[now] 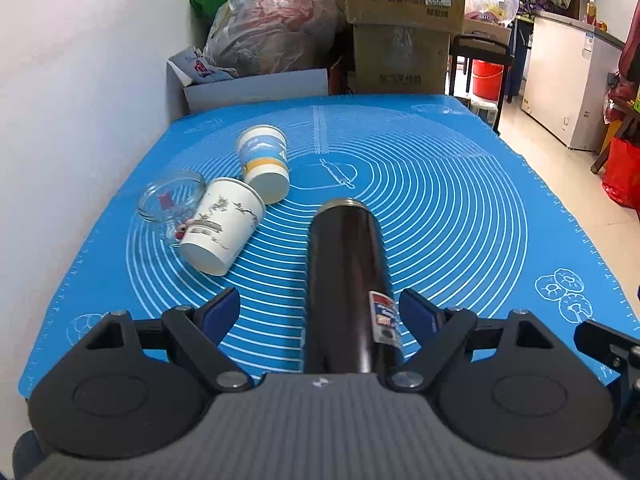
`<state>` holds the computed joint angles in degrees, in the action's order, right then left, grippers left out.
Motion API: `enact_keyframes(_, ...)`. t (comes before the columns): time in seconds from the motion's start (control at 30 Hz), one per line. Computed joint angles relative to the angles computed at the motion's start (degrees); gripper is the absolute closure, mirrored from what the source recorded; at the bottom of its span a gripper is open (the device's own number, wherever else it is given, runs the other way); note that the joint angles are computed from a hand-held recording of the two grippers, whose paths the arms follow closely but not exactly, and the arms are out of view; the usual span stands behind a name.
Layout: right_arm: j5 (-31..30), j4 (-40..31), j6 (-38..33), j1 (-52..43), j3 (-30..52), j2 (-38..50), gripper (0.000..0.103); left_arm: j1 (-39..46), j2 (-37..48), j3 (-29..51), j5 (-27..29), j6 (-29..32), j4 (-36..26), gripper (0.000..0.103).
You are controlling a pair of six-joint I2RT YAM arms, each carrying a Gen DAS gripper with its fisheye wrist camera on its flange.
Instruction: Flip cup upside down
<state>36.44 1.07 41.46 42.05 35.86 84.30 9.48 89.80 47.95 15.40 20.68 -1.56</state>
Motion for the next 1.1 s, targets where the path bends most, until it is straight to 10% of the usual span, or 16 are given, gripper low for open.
enact_keyframes(0.63, 3.88, -12.9, -8.39, 5.85, 12.41, 3.52, 0.0, 18.02, -4.14, -1.05, 12.01, 11.79, -5.41, 0.01)
enact_keyframes(1.1, 11.57, -39.12, -70.55, 7.08, 53.31, 32.4, 0.0, 24.22, 8.69, 5.67, 15.72, 11.9, -3.92, 0.01)
